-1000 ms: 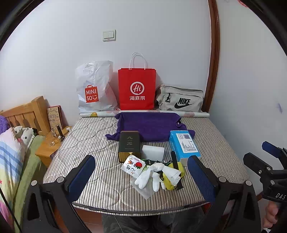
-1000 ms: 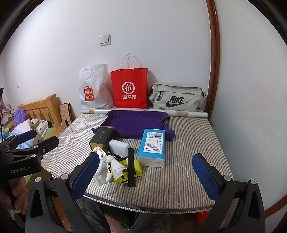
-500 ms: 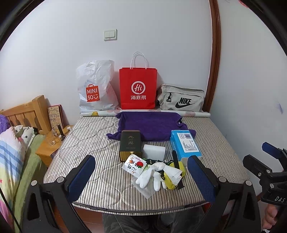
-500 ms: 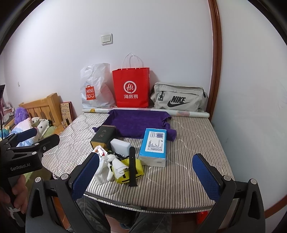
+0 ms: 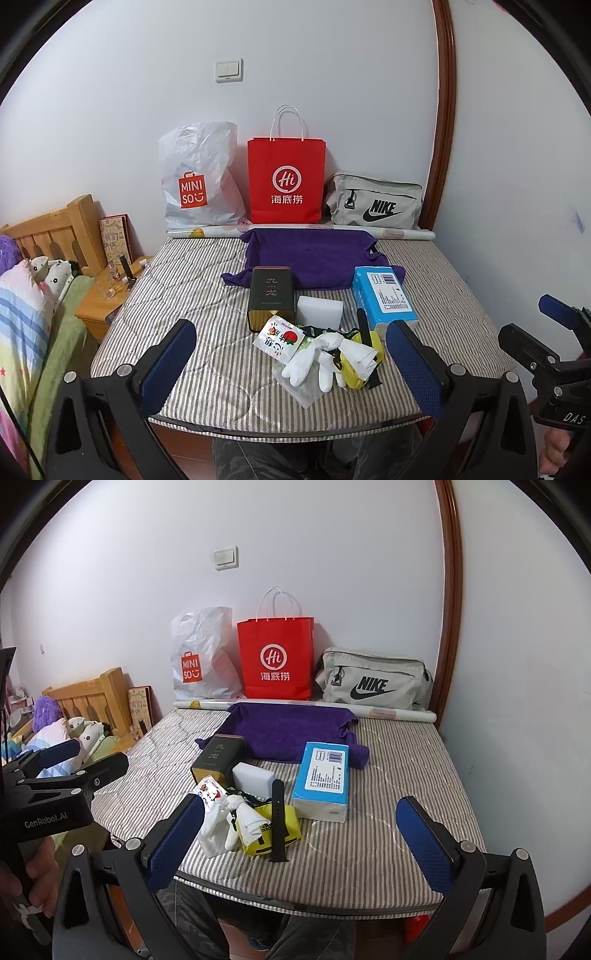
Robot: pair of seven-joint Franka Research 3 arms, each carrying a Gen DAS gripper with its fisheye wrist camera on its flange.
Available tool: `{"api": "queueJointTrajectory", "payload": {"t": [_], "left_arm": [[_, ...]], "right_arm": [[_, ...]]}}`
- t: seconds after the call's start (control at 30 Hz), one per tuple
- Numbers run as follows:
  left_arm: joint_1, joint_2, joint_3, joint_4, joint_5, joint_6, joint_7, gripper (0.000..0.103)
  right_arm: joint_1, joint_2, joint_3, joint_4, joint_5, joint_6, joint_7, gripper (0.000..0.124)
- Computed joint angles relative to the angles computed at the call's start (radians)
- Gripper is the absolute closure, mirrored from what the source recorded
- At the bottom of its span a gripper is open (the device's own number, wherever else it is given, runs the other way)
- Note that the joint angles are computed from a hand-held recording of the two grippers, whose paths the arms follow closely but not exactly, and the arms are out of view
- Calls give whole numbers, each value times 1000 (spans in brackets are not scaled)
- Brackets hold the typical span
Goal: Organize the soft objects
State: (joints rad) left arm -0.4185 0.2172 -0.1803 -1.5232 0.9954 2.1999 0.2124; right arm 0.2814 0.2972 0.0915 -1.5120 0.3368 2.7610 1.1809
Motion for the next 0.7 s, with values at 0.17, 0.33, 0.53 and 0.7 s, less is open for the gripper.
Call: {"api": "queueJointTrajectory", "payload": {"t": [0.17,0.33,0.53,0.7], "left_arm": [[-1,2,1,4,-2,-4,4,0],[3,5,1,8,-2,5,8,0],[22,4,13,-1,-30,1,17,0],[64,-2,23,-38,-85,33,3,0]], "right_arm": [[-3,-2,5,-3,9,3,-9,21],[-11,-3,20,-6,42,7,-52,21],[-6,40,20,44,51,-24,-65,21],[-3,124,15,150,29,-138,-35,21]]}}
